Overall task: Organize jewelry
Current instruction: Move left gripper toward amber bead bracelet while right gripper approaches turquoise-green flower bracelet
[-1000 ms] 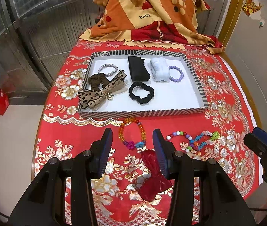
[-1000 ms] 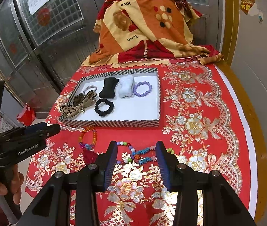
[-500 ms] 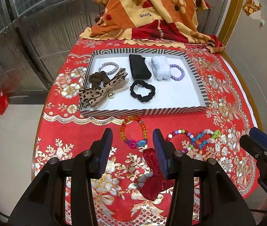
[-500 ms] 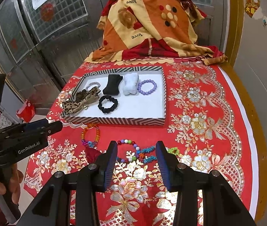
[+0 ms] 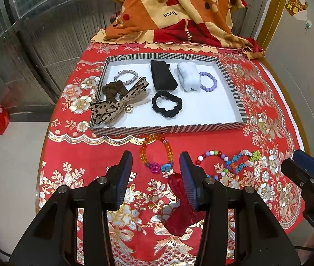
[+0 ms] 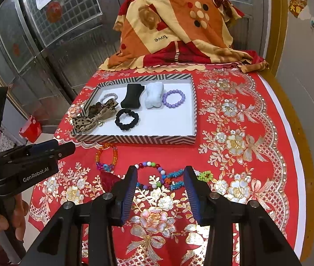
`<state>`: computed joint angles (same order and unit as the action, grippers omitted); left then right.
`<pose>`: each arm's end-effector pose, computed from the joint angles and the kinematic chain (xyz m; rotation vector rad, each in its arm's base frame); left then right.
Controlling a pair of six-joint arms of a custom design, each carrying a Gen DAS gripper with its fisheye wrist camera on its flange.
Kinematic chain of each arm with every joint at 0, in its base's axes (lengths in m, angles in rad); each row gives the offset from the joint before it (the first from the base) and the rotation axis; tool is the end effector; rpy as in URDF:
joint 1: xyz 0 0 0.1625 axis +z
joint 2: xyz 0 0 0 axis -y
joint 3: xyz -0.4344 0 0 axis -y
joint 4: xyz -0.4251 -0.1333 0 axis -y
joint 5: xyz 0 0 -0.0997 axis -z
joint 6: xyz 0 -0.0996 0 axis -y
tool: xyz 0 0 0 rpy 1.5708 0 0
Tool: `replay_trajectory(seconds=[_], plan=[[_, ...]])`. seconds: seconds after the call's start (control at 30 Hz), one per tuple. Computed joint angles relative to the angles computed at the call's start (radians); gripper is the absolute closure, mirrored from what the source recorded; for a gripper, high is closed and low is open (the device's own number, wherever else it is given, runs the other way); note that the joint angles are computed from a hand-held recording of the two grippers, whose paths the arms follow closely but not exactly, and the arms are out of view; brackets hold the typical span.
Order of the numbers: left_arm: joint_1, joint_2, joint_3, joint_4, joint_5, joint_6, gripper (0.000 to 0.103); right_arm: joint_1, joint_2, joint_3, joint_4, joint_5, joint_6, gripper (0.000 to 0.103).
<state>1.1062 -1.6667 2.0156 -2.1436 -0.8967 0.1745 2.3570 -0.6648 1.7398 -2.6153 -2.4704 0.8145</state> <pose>-0.0369 -0.5099 0.3958 0.6855 2.3824 -0.4010 0.4933 -0.4144 -0.0084 -0.0161 -2.3752 0.7977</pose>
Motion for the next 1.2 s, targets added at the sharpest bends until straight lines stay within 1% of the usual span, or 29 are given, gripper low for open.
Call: replay_trajectory(seconds=[0.1, 0.23, 0.3, 0.47, 0.57, 0.77, 0.83, 0.93, 1.03, 1.2], plan=[[-0.002, 0.0, -0.001, 0.003, 0.001, -0.003, 0.06, -0.001, -0.004, 0.003, 0.004, -0.001, 0.005, 0.06], [-0.001, -0.001, -0.003, 0.012, -0.002, -0.011, 0.06, -0.004, -0.015, 0.017, 0.009, 0.002, 0.019, 0.055], [0.006, 0.0, -0.009, 0.025, -0.01, -0.016, 0.06, -0.006, -0.025, 0.029, 0.02, 0.006, 0.033, 0.055], [0.072, 0.022, -0.074, 0.115, -0.085, -0.058, 0.06, -0.014, -0.049, 0.072, 0.029, 0.013, 0.082, 0.055], [0.1, 0.034, -0.091, 0.137, -0.092, -0.073, 0.06, -0.025, -0.063, 0.101, 0.035, 0.028, 0.114, 0.054], [0.134, 0.052, -0.124, 0.187, -0.112, -0.098, 0.06, -0.052, -0.082, 0.159, 0.034, 0.063, 0.151, 0.054], [0.146, 0.062, -0.134, 0.189, -0.102, -0.103, 0.06, -0.062, -0.08, 0.169, 0.033, 0.073, 0.154, 0.055], [0.163, 0.082, -0.15, 0.182, -0.075, -0.11, 0.06, -0.078, -0.077, 0.187, -0.009, 0.08, 0.139, 0.054], [0.176, 0.106, -0.164, 0.187, -0.05, -0.124, 0.06, -0.102, -0.07, 0.193, -0.024, 0.087, 0.132, 0.054], [0.186, 0.138, -0.168, 0.187, -0.046, -0.146, 0.06, -0.133, -0.056, 0.189, -0.047, 0.114, 0.095, 0.054]])
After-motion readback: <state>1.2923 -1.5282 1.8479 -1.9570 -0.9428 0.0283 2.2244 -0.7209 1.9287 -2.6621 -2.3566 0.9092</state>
